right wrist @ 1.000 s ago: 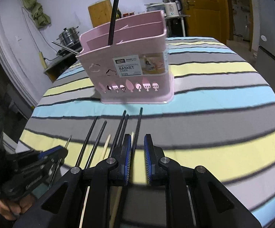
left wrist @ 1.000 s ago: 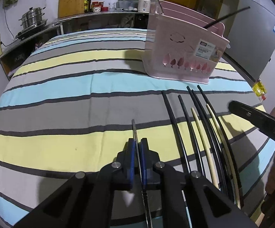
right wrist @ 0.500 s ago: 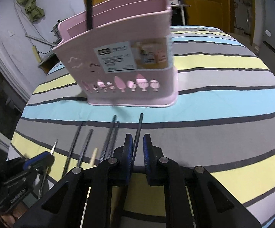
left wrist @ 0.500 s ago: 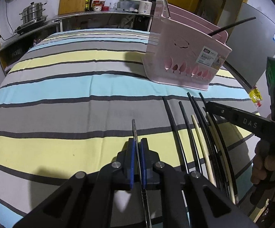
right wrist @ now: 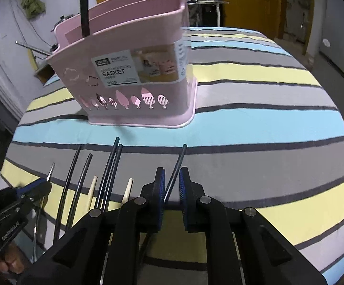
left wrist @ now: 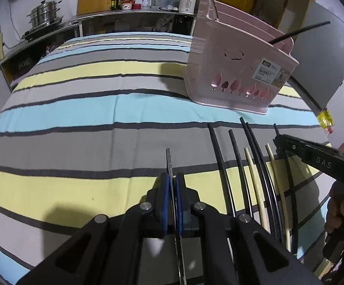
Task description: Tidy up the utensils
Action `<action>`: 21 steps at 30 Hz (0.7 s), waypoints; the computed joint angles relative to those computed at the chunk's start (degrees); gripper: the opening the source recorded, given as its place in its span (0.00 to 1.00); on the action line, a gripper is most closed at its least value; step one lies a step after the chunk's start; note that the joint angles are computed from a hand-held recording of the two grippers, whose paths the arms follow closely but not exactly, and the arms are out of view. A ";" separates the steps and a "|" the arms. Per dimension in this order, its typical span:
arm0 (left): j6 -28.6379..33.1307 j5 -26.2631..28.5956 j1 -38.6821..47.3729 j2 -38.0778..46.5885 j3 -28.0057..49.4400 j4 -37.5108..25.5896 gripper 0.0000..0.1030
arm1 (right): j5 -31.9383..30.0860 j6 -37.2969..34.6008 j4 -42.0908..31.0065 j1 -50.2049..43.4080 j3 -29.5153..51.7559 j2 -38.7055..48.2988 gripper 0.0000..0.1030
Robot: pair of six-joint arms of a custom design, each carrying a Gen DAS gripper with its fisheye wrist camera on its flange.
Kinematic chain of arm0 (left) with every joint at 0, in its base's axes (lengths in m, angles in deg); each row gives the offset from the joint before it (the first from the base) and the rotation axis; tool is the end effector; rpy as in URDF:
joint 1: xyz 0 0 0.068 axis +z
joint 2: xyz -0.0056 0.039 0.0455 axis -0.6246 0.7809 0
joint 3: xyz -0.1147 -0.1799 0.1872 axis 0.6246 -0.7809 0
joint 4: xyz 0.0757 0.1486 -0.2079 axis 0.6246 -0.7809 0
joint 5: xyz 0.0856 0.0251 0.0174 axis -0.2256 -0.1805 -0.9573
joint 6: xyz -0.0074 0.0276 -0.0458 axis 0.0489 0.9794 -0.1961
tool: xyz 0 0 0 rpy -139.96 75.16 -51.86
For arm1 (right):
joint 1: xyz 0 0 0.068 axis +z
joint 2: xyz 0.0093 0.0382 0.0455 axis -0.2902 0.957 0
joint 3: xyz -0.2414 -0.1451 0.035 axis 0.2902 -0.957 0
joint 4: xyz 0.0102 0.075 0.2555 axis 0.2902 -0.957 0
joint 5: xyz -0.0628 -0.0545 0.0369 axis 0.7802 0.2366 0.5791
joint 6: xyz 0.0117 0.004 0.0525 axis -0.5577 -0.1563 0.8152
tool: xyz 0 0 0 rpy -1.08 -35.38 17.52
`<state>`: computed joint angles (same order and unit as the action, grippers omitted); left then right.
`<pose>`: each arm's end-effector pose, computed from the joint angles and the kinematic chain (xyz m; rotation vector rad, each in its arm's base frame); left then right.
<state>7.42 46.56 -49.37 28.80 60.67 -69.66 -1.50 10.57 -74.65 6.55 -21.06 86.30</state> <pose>0.2315 -0.0434 0.1891 -0.0939 2.5294 -0.1634 0.3042 0.1332 0.1904 -0.2919 2.5661 0.2772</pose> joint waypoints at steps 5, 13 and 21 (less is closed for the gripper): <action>1.83 -0.77 -0.62 1.08 1.37 -1.30 0.08 | -0.62 0.22 0.11 -0.09 -0.35 -0.49 0.08; 2.66 4.54 3.09 0.32 2.94 -3.68 0.05 | -3.32 0.08 -0.03 -0.71 -0.89 -4.38 0.05; 3.64 7.24 5.11 -4.15 6.44 -8.13 0.05 | -4.78 -0.53 -1.52 -1.29 -0.16 -10.15 0.04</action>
<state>11.05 53.80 -44.26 24.66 67.10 -77.79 -6.28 10.04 -76.17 5.26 -21.22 76.15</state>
